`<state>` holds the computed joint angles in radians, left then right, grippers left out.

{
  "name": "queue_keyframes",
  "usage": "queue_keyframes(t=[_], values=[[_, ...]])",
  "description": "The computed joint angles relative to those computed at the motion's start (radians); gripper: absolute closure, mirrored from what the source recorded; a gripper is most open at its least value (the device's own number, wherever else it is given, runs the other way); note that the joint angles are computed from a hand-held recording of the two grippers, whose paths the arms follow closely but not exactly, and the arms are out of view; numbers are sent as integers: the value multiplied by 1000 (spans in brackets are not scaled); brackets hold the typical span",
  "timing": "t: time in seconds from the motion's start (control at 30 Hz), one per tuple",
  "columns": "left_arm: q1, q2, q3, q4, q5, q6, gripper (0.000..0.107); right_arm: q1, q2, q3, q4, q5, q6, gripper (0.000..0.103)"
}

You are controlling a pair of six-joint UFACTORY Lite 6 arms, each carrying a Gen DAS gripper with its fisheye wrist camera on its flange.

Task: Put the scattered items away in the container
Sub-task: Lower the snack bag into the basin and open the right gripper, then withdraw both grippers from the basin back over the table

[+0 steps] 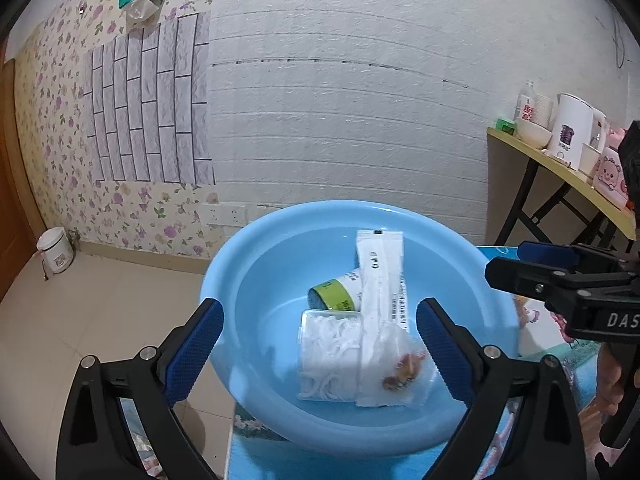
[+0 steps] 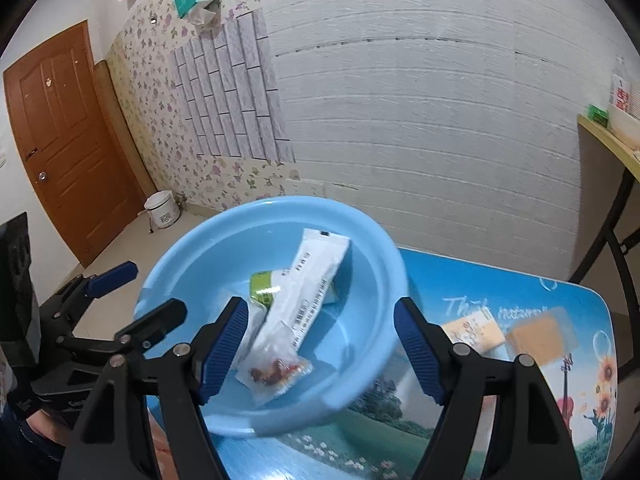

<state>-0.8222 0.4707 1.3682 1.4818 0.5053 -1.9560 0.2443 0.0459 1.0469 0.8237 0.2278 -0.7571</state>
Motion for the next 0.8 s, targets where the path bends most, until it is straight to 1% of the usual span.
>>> queue_keyframes(t=[0.1,0.23,0.3,0.33,0.37,0.4,0.43,0.53,0.6,0.63,0.8], values=[[-31,8,23,-32,13,29,6,-36,-59,-65,47,10,-51,26],[-76,48,92,-122,51,113,6,-90,-131,-145,35,40,-50,25],[-100,68,127,-162,67,141,6,-133,-171,-187,97,68,-116,19],[-113,80,146,-185,75,154,6,-148,-200,-214,97,76,-115,16],[-123,88,161,-204,78,166,6,-168,-220,-234,102,87,-124,11],[-134,98,179,-225,81,180,6,-200,-250,-266,120,103,-147,8],[-148,109,199,-243,87,193,6,-220,-267,-284,135,114,-167,8],[-194,144,259,-264,114,207,5,-336,-333,-359,174,188,-264,6],[-218,169,301,-277,124,215,4,-428,-360,-396,203,249,-339,0],[-230,185,326,-285,129,221,4,-483,-374,-415,208,281,-369,0],[-285,301,495,-371,154,314,4,-689,-434,-492,252,337,-505,0]])
